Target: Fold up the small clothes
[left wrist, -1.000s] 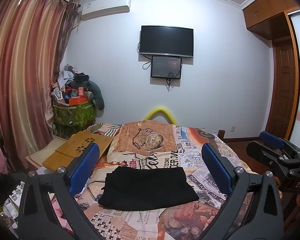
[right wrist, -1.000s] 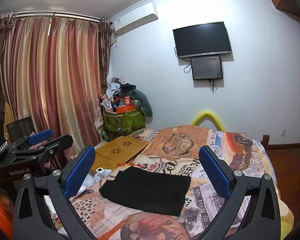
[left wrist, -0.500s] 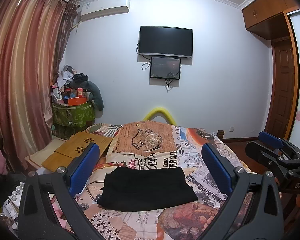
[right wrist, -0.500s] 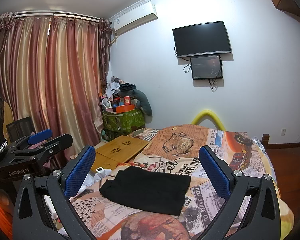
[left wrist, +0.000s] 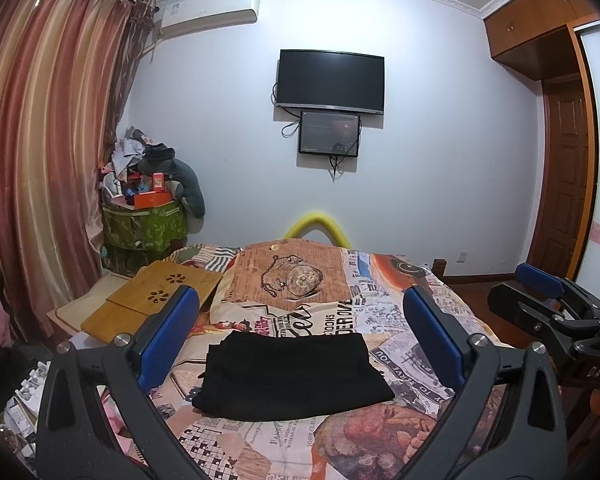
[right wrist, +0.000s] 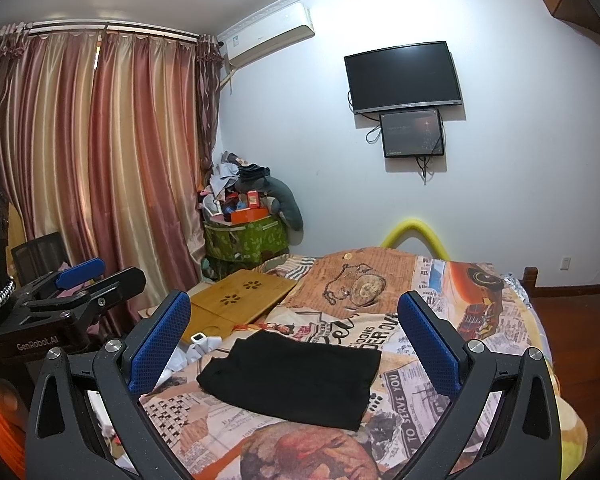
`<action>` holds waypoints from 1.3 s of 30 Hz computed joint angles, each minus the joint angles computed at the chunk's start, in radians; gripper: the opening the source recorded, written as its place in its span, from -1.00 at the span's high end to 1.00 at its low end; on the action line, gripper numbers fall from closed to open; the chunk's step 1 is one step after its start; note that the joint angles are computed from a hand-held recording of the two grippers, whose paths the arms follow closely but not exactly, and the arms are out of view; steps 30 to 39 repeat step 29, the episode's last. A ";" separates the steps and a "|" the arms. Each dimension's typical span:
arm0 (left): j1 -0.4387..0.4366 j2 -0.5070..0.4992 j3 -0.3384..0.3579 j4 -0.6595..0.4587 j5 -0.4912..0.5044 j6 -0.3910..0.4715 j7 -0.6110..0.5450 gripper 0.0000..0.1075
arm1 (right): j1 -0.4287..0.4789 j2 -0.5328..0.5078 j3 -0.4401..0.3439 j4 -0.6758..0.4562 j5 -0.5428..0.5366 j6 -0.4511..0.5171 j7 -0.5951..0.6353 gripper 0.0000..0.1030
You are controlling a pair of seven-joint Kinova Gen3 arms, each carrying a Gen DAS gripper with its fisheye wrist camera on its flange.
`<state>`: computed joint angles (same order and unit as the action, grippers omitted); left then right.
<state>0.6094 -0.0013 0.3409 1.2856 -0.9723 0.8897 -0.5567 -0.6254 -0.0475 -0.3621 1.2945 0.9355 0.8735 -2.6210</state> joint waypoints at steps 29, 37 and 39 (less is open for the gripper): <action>-0.054 -0.020 -0.007 0.023 0.102 -0.073 -0.070 -0.91 | -0.012 0.012 0.005 -0.014 0.005 0.021 0.000 -1.00; -0.054 -0.020 -0.007 0.023 0.102 -0.073 -0.070 -0.91 | -0.012 0.012 0.005 -0.014 0.005 0.021 0.000 -1.00; -0.054 -0.020 -0.007 0.023 0.102 -0.073 -0.070 -0.91 | -0.012 0.012 0.005 -0.014 0.005 0.021 0.000 -1.00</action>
